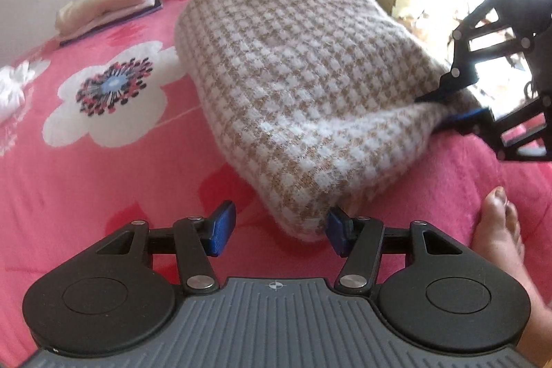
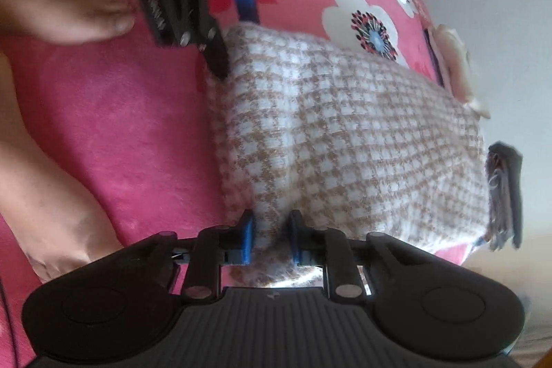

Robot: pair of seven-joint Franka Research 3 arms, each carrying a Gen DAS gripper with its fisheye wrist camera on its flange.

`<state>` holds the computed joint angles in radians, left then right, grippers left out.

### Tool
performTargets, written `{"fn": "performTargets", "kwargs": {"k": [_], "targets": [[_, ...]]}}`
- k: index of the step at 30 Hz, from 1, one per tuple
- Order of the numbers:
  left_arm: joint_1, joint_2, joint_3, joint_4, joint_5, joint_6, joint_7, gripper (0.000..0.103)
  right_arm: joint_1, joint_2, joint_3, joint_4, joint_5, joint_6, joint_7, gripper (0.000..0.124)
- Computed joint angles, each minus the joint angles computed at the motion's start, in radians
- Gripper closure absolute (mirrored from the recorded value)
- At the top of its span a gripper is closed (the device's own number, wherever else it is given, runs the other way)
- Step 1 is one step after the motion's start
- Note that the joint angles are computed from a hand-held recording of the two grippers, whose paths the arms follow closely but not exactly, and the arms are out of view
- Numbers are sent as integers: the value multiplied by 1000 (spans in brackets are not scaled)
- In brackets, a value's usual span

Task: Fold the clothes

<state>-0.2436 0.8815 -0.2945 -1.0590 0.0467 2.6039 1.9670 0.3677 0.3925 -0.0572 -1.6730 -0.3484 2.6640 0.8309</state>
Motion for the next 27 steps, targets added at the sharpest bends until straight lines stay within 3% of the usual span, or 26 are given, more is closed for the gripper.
{"fn": "performTargets", "kwargs": {"k": [5, 9, 13, 16, 20, 22, 27], "targets": [[-20, -1, 22, 5, 32, -13, -5, 45, 33, -13, -39, -52, -136, 56, -9, 111], [-4, -10, -1, -7, 32, -2, 50, 45, 77, -12, -92, -93, -282, 123, 61, 105], [52, -55, -54, -70, -36, -8, 92, 45, 37, -89, -27, -71, -179, 0, 24, 90], [96, -93, -98, -120, -99, -4, 146, 44, 31, -135, -17, -2, -149, -129, 137, 90], [121, -136, -122, -155, -166, -21, 188, 44, 11, -194, -10, 58, -200, -237, 320, 89], [119, -158, -119, -175, -177, -8, 206, 44, -7, -207, -4, 91, -218, -255, 422, 89], [103, -192, -100, -205, -183, 47, 210, 44, -57, -225, 6, 140, -184, -200, 691, 89]]}}
